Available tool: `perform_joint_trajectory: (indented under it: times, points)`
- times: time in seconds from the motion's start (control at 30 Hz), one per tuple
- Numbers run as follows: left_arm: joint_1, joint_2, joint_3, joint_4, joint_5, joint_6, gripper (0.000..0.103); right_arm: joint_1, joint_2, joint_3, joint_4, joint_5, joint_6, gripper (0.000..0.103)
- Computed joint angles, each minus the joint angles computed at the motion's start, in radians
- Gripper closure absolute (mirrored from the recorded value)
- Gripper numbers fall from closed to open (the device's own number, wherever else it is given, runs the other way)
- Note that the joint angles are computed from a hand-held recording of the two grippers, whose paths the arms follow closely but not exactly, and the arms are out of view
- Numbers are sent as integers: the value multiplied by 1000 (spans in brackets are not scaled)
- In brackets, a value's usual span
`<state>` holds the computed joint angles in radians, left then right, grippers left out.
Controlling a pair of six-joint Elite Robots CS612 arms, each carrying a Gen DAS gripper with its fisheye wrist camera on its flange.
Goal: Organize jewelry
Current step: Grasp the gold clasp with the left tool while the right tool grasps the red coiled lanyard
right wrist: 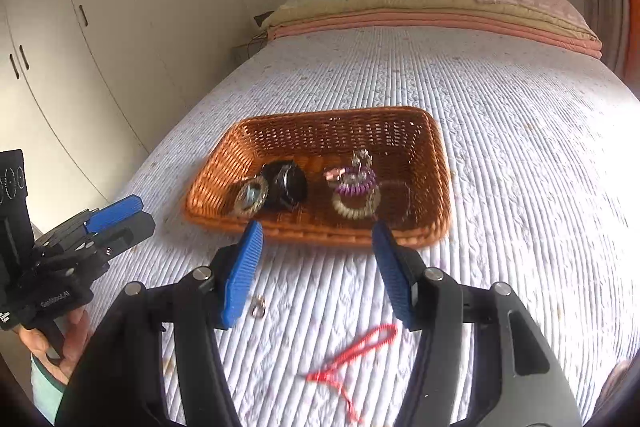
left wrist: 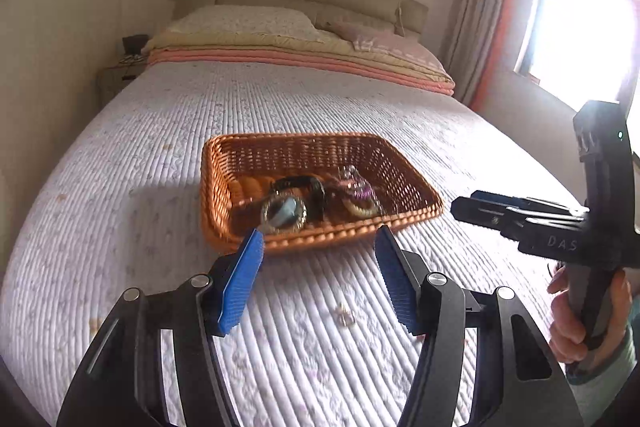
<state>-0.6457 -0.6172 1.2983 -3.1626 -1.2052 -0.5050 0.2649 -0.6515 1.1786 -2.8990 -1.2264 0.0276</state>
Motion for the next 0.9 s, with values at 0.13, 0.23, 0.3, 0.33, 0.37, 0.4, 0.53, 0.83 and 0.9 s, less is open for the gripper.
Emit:
perform_joint_trajectory:
  times: [0.13, 0.23, 0.3, 0.33, 0.37, 0.4, 0.53, 0.83, 0.9]
  points:
    - [-23, -9, 47, -29, -3, -3, 48, -4, -34, 91, -43, -4, 16, 49]
    - [-29, -4, 57, -17, -22, -19, 48, -3, -41, 131, -36, 1, 20, 50]
    - [-29, 2, 58, -7, -39, -33, 48, -2, -39, 145, -20, -4, 37, 52]
    - [-28, 6, 58, -1, -49, -42, 48, -2, -36, 150, -9, -1, 50, 54]
    - [-26, 12, 54, 6, -58, -47, 49, -2, -31, 150, 3, 6, 60, 57]
    - [-24, 17, 51, 17, -69, -54, 49, -2, -24, 145, 14, 5, 67, 57]
    - [-17, 33, 39, 56, -97, -67, 51, 6, 5, 122, 30, -37, 118, 57]
    - [-7, 62, 1, 112, -140, -54, 55, 50, 46, 71, 34, -200, 58, 80]
    - [-5, 69, -14, 121, -150, -48, 55, 50, 43, 79, 26, -207, -2, 88]
